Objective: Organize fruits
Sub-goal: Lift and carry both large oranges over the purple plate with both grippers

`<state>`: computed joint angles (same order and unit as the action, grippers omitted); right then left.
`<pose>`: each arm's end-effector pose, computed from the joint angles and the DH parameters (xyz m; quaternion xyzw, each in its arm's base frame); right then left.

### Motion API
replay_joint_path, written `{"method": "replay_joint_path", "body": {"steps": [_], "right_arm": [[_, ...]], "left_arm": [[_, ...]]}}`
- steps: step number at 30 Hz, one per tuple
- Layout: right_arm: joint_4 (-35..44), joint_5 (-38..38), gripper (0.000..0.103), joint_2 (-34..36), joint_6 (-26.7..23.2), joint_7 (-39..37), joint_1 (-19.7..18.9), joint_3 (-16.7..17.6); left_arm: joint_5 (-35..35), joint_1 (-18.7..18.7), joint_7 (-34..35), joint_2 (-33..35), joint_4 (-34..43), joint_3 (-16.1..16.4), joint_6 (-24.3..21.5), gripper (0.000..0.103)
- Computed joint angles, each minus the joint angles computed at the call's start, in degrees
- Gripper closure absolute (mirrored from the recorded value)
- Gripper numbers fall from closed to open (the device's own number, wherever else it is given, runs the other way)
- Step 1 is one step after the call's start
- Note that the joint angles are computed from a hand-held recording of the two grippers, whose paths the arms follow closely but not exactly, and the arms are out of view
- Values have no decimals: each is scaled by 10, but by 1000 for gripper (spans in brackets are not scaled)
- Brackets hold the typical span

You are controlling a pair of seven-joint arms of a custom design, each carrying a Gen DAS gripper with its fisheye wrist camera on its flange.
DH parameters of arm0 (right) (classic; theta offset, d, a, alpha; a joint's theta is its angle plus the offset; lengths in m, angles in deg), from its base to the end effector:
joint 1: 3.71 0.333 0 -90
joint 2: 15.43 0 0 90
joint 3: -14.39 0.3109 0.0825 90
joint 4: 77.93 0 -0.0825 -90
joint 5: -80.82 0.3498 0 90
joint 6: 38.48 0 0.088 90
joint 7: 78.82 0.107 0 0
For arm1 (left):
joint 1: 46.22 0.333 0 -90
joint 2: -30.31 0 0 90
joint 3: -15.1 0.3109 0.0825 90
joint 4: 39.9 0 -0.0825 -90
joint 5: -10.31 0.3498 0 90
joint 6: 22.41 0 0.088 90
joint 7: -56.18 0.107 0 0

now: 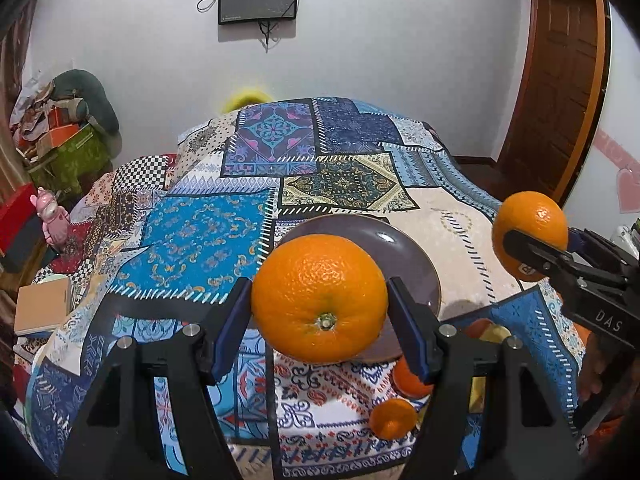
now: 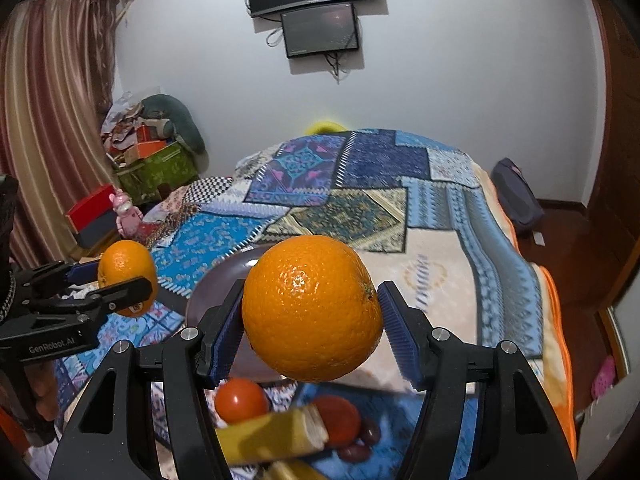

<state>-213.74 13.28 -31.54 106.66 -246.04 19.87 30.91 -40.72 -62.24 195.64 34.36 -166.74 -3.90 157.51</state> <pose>0.3421 0.3104 0.4818 -0.5572 0.6850 -0.3230 0.3406 0.4826 -0.2512 0.4428 -0.4349 0.7981 -0.3773 0.1777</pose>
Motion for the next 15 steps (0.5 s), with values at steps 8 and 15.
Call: {"method": "replay_joint_path", "body": {"steps": [8, 15], "right_arm": [[47, -28, 42, 60, 15, -29, 1, -16], [70, -4, 42, 106, 51, -85, 2, -48]], "left_arm": [[115, 0, -95, 51, 36, 19, -16, 36], [265, -13, -222, 105, 83, 59, -52, 36]]}}
